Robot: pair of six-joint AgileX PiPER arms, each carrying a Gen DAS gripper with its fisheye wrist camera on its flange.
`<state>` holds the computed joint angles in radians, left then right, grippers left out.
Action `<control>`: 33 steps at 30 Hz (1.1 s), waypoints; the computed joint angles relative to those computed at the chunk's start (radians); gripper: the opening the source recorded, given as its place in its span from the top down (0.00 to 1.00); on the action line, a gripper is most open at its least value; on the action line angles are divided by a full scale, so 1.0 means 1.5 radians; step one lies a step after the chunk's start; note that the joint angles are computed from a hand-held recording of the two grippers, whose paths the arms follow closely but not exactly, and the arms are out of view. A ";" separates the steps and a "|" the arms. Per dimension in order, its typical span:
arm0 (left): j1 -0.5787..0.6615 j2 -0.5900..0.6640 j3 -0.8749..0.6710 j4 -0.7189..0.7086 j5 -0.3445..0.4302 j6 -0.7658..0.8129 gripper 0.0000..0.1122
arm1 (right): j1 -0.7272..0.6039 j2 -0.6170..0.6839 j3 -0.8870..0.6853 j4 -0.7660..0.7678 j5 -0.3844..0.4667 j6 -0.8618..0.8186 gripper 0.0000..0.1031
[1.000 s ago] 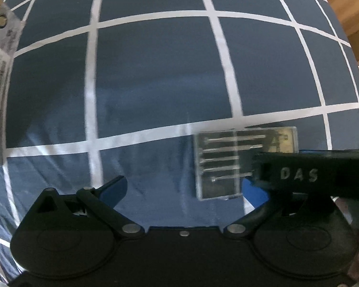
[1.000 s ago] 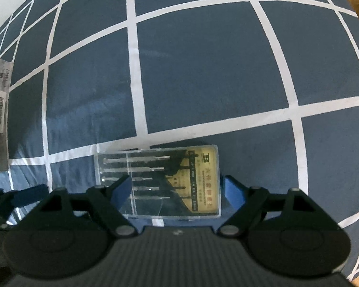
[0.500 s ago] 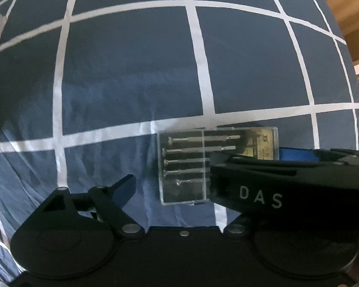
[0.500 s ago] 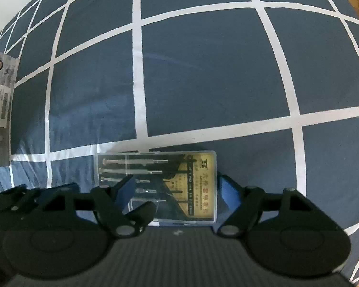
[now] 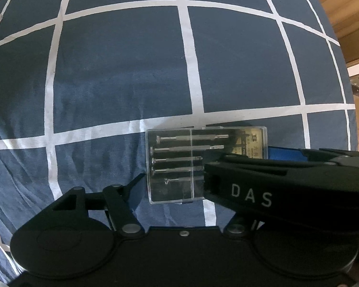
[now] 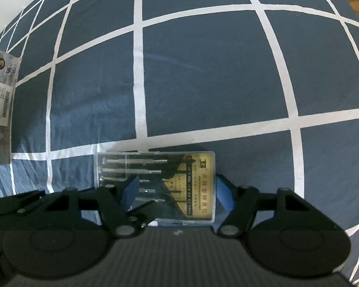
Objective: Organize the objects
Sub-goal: 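Lift the screwdriver case with the right gripper and carry it over the box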
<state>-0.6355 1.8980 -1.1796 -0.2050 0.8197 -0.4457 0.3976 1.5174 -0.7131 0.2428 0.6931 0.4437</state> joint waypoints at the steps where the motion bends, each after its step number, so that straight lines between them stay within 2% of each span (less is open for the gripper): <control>1: -0.001 -0.001 -0.001 0.005 0.002 -0.003 0.41 | -0.002 -0.003 0.001 0.003 0.003 -0.002 0.35; 12: 0.035 -0.082 0.019 0.050 0.036 -0.028 0.41 | 0.041 -0.020 -0.061 -0.017 0.041 0.041 0.35; 19: 0.077 -0.142 0.020 0.088 0.068 -0.059 0.41 | 0.103 0.027 -0.180 -0.049 0.074 0.080 0.35; 33: 0.186 -0.246 0.024 0.146 0.124 -0.074 0.41 | 0.163 0.124 -0.425 -0.073 0.155 0.054 0.35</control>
